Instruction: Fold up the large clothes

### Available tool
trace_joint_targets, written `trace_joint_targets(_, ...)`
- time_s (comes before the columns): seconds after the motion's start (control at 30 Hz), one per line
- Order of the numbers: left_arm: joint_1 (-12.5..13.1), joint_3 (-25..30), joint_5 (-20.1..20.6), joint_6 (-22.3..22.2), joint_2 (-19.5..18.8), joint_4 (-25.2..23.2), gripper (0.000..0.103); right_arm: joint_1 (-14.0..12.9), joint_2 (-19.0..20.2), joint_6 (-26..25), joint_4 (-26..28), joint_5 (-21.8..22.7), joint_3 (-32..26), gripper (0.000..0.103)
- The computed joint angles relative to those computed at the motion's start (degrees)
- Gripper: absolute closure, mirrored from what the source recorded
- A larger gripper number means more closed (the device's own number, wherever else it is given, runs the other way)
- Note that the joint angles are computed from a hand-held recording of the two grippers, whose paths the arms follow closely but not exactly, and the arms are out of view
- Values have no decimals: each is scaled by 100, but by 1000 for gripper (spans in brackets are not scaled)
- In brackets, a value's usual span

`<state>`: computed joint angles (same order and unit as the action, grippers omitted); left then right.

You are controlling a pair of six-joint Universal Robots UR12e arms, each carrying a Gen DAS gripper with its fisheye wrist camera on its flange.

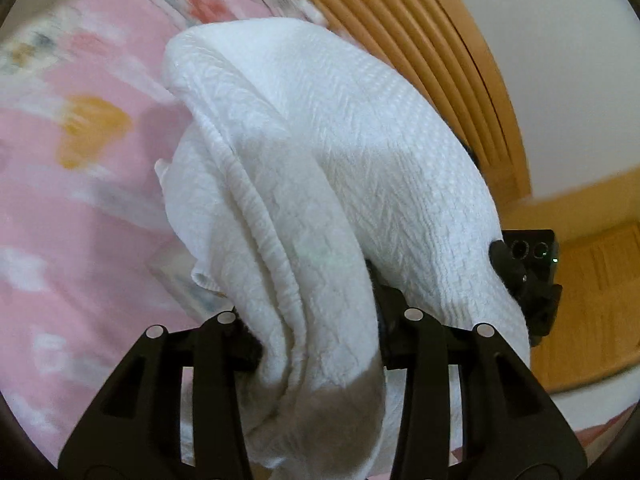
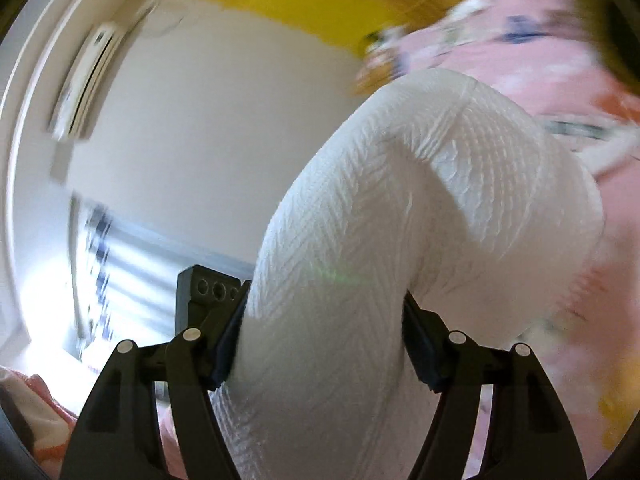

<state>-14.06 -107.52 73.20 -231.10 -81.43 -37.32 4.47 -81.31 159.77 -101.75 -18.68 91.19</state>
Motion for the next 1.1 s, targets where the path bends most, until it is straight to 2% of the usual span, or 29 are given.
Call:
trace_joint_targets(0.07,145,-73,592,129,389,-388,65,341,185,-324,319,178,-296,37)
trace_joint_targets(0.13,368,-211,964,184,745,-626,65,695,478,-501,445,426,-616,37)
trace_joint_targets(0.17,566,-355,1118,192,997,-743,65,924,686,-502,429,522,-839,37)
trace_joint_targets(0.23,773,-485,1423,210,1240,-985,65,1317,1079,-736,637,572,-1324,37)
trace_joint_targets(0.33,1162,-869,1766,132,1698,-1145,65,1675,1355,-1257,1287,725,-1589,37)
trace_joint_targets(0.37,1213,-952,1842,109,1778,-1134,65,1796,1503,-1377,1499,875,-1696,37)
trace_joint_targets(0.43,1265,-1076,1993,73,1903,-1173,65,1950,1630,-1119,1402,1038,-1646,37)
trace_joint_targets(0.47,1332,-1216,1990,35,1975,-1125,65,1982,1568,-1203,1469,1042,-1504,37)
trace_joint_targets(0.5,1408,-1400,1952,18,2028,-1045,65,2016,1646,-1170,1351,951,-1478,38)
trace_joint_targets(0.53,1424,-1535,1931,-55,2004,-952,64,2036,1722,-896,1100,814,-1401,38)
trace_joint_targets(0.57,1442,-1696,1836,-160,1840,-809,64,2071,1884,-382,611,563,-1481,38)
trace_joint_targets(0.6,1465,-1744,1735,-212,1597,-691,64,2081,1928,-8,199,123,-1408,38)
trace_joint_targets(0.63,1388,-1897,1604,-341,1480,-583,64,2092,1969,198,26,-372,-1372,39)
trace_joint_targets(0.67,1457,-2202,1232,-574,1342,-236,63,2095,1992,282,-1,-676,-1365,39)
trace_joint_targets(0.7,1446,-2329,1101,-661,1251,-84,63,2082,1999,414,-56,-984,-1290,39)
trace_joint_targets(0.73,1327,-2466,1187,-723,1149,134,63,2056,1987,406,-36,-1186,-1226,39)
trace_joint_targets(0.8,1145,-2562,1498,-667,1132,347,62,2012,1940,-31,227,-1371,-1155,39)
trace_joint_targets(0.87,1092,-2630,1665,-794,1260,334,60,1997,1864,-223,272,-1526,-1117,39)
trace_joint_targets(1.0,1169,-2578,1580,-759,1522,-181,58,2090,1733,115,-71,-2251,-1286,36)
trace_joint_targets(1.1,1245,-2412,1556,-637,1698,-796,55,2132,1481,508,-1136,-2956,-1297,36)
